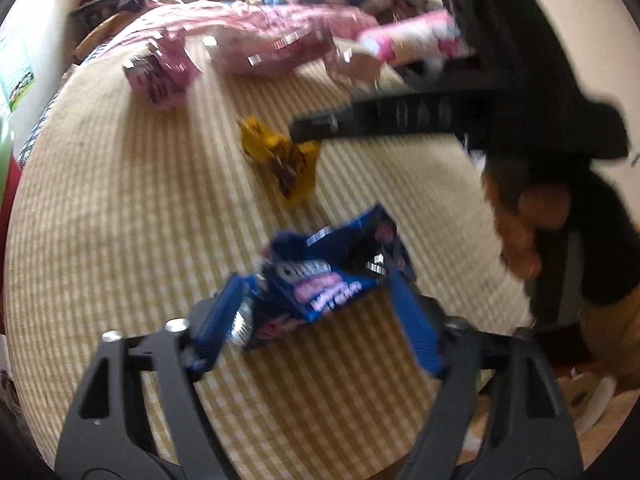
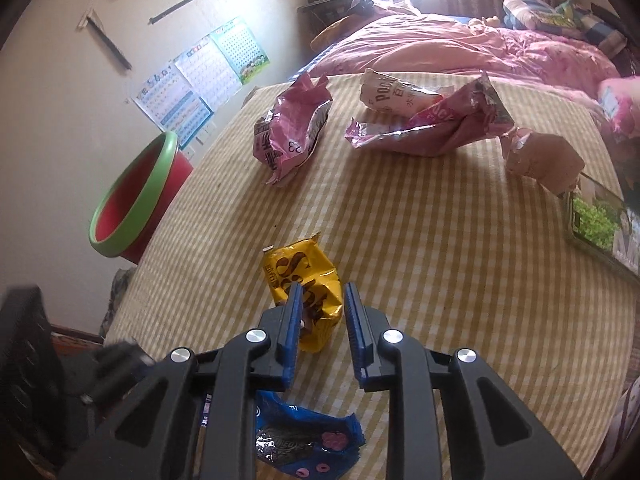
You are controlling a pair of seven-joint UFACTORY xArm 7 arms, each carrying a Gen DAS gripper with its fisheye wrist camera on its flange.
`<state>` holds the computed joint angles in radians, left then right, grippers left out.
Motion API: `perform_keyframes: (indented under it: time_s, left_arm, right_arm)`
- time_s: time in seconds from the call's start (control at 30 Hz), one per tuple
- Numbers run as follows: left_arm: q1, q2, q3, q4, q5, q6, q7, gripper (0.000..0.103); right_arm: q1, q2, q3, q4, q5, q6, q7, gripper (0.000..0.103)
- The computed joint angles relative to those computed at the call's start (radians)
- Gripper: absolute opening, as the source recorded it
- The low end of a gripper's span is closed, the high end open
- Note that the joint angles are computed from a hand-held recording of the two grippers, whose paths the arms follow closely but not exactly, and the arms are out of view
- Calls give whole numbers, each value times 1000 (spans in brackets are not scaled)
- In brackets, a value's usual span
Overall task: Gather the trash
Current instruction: 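Grasp the blue Oreo wrapper with the left tool while the right tool grasps a yellow wrapper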
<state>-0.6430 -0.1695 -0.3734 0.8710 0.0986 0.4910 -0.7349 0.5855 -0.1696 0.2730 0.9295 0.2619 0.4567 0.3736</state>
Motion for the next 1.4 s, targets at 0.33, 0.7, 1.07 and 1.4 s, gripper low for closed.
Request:
perform_keyframes:
  time_s: [0.33, 0.7, 1.07, 1.4]
  left_arm:
    - [6, -102, 5, -72, -36, 55, -22, 13]
    - [87, -329, 3, -210, -36, 190, -141, 13]
    - [93, -389, -20, -251, -62, 189, -173, 18]
    - [108, -460, -17, -287, -47, 176, -189, 52]
  right_arm:
    - [20, 18, -19, 10, 116, -16, -92, 50]
    - [16, 71, 0, 49, 130, -36, -75, 51]
    - [40, 281, 31, 269, 4, -98, 43, 59]
    - [34, 355, 43, 340, -52, -57, 61, 29]
